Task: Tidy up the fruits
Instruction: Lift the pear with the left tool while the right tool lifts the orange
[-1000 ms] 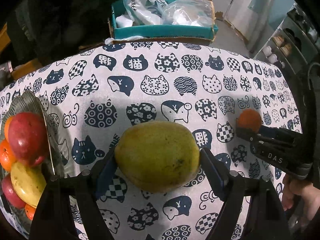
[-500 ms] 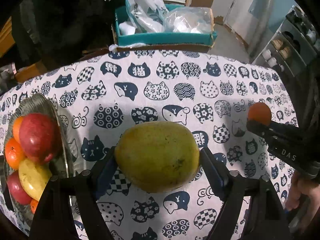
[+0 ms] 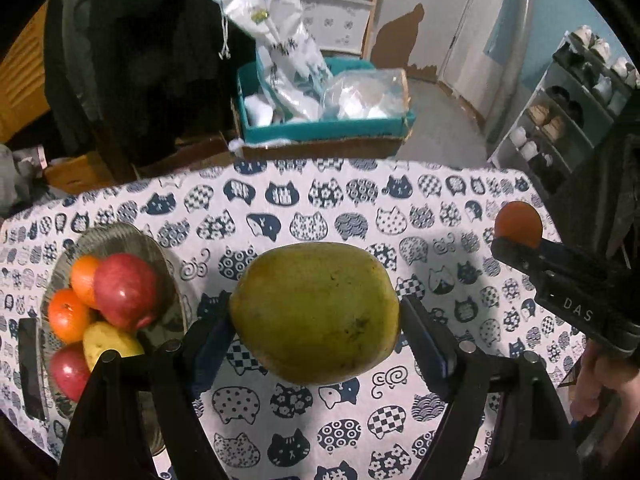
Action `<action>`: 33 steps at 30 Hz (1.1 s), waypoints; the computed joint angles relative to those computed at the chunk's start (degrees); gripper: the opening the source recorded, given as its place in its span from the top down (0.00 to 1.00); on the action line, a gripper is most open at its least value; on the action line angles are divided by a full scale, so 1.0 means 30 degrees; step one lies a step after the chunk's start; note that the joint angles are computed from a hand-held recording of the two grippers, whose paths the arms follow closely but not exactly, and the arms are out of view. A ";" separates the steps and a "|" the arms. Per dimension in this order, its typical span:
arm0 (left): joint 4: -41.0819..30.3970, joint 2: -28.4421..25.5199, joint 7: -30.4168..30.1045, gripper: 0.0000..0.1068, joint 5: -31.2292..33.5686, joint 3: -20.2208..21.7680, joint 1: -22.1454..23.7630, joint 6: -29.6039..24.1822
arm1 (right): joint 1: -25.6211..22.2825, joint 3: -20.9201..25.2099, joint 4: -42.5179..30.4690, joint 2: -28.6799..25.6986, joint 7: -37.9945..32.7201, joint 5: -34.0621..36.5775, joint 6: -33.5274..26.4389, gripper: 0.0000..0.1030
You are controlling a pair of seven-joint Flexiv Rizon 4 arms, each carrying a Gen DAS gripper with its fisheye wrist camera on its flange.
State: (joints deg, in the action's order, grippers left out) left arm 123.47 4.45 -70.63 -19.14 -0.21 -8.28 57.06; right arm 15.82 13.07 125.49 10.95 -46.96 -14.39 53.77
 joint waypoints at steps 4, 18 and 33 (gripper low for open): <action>0.0256 0.0823 0.0228 0.23 -0.0226 0.0158 -0.0109 0.0464 | -0.0039 0.0161 -0.0175 0.0455 0.0119 -0.0522 -0.0102 0.61; 0.0737 0.3303 0.1530 0.23 -0.1775 0.0924 -0.0559 0.0899 | 0.0033 0.0735 -0.1047 0.2045 0.0240 -0.1598 -0.0496 0.61; 0.1361 0.4914 0.2220 0.22 -0.1963 0.1681 -0.0089 0.1116 | 0.0865 0.1326 -0.2189 0.1935 -0.0118 -0.1871 -0.0300 0.61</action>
